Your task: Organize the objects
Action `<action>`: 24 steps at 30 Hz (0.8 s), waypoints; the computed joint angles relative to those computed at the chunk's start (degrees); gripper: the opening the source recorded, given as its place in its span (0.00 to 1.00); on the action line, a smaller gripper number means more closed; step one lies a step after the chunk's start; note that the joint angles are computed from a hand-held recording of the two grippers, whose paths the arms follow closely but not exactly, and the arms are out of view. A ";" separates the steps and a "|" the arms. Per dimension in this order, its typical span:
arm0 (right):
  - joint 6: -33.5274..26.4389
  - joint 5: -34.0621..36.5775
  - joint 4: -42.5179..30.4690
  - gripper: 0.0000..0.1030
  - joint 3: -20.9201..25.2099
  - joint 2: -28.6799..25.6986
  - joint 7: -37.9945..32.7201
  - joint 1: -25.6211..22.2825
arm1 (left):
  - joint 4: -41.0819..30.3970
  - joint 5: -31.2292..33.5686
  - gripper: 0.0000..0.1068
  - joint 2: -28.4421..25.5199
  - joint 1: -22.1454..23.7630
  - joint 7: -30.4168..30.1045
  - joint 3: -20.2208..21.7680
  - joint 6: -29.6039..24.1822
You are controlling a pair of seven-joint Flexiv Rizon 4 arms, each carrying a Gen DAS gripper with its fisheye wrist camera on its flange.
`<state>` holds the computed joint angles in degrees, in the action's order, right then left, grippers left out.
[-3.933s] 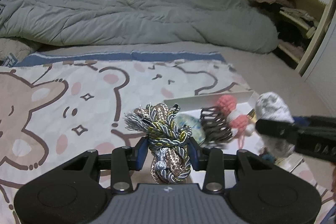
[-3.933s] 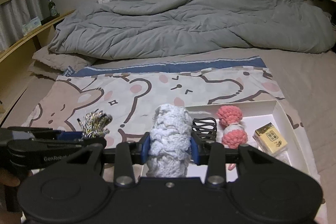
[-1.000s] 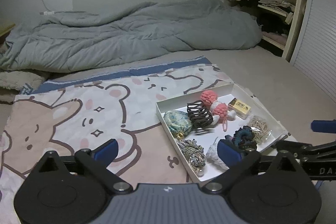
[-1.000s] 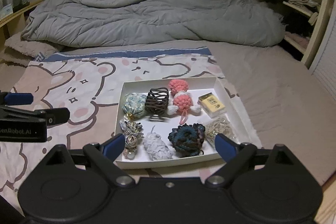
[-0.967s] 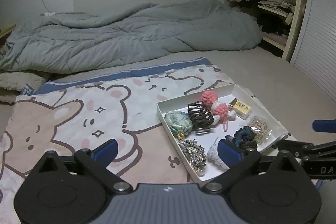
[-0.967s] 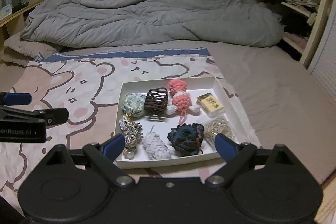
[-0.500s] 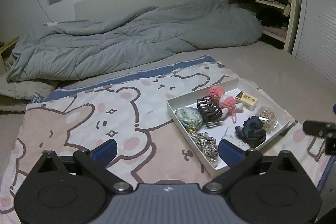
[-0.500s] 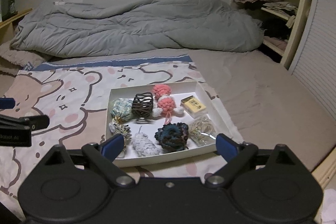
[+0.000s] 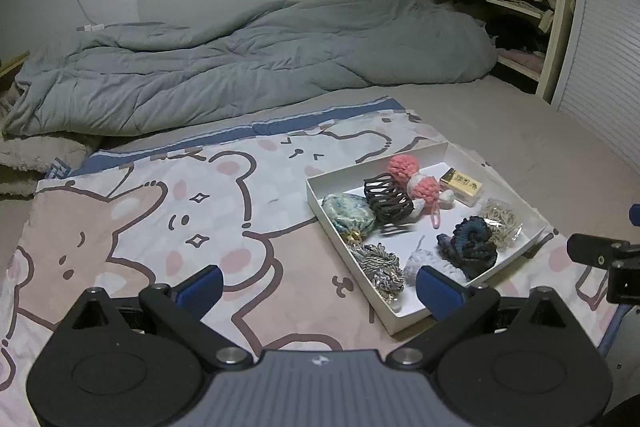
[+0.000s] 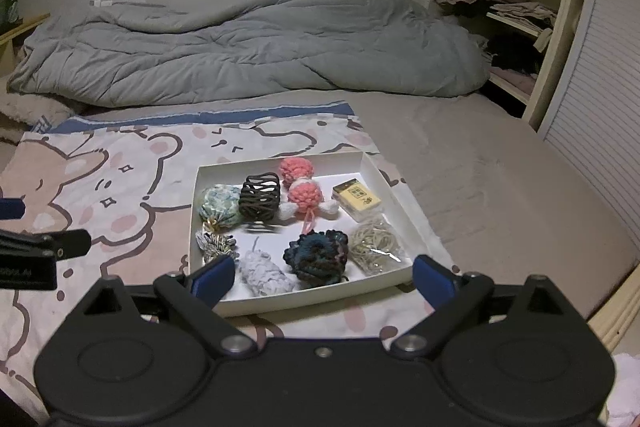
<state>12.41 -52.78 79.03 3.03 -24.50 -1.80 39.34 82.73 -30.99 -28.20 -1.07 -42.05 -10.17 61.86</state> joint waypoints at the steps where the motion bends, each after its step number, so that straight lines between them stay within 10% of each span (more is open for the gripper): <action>1: 0.06 0.07 -0.20 0.94 0.01 -0.16 -0.30 -0.02 | 0.01 0.11 0.95 -0.01 -0.07 0.02 0.02 0.09; 24: 1.24 1.55 0.57 0.94 0.29 0.46 1.68 -0.80 | -1.13 0.84 0.95 -0.65 0.19 -1.36 0.17 -0.72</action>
